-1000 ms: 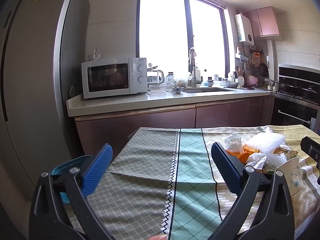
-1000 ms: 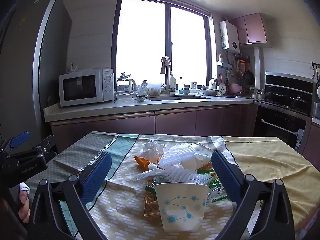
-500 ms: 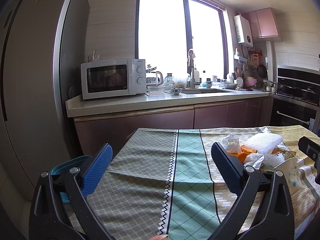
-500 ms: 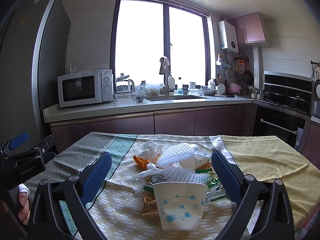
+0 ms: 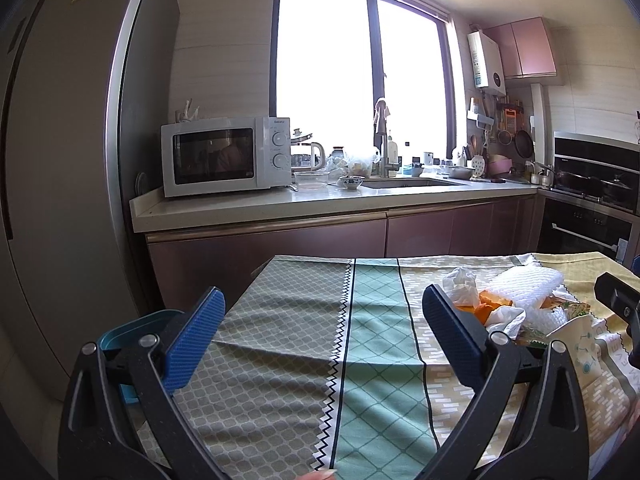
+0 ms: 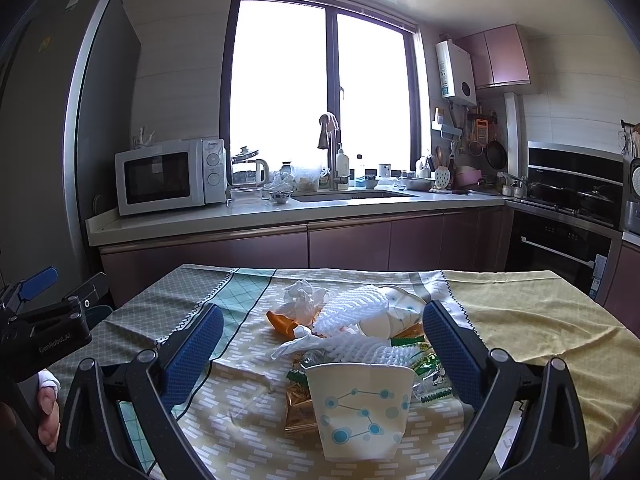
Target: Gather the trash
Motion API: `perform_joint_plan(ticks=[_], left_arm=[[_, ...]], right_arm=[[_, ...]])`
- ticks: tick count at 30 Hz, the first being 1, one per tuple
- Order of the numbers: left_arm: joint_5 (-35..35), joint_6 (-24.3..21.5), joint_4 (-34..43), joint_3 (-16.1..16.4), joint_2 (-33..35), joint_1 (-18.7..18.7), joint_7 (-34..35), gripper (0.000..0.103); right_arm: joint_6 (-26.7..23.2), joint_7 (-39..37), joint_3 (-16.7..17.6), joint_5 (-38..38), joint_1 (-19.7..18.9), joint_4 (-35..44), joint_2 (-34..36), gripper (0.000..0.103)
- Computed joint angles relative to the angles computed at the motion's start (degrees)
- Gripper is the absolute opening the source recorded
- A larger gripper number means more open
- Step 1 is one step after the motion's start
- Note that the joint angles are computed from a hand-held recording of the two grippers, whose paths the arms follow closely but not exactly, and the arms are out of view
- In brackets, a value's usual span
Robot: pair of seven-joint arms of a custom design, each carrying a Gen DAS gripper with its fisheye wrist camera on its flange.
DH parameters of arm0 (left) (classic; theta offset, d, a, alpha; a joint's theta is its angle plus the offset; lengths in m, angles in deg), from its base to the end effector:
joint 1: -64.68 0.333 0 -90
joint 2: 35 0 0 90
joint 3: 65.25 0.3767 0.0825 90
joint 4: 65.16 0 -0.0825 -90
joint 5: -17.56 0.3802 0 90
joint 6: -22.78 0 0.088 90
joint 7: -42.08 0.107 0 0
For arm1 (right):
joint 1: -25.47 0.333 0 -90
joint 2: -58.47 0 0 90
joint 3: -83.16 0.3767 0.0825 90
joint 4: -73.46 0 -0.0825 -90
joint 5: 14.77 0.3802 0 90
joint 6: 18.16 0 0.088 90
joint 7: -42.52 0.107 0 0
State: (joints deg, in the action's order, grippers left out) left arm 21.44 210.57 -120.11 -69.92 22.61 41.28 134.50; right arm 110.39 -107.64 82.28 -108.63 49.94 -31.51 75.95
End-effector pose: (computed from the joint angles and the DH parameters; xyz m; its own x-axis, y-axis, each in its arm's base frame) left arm 0.7838 -0.3791 0.4545 -0.4692 -0.8824 -0.0346 -0.2074 0.1482 -0.9670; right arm 0.6272 0.2437 0.4622 -0.5209 -0.8533 -0.0216 -0.2337 0.1669 -0.9579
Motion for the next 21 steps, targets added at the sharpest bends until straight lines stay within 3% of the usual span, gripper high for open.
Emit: perform_joint_plan(ticks=[9,21], left_arm=[[-0.3,1.0,-1.1,1.1,-0.4,-0.6,-0.5,0.097],[-0.4,1.9,-2.7,0.1,-1.1,0.0,0.1,0.097]], right_arm=[[0.4,0.0,0.0,0.1,-0.1,0.0,-0.1,0.097],[0.7,0.2,-0.1,0.0,-0.2,0.1,0.0,0.097]])
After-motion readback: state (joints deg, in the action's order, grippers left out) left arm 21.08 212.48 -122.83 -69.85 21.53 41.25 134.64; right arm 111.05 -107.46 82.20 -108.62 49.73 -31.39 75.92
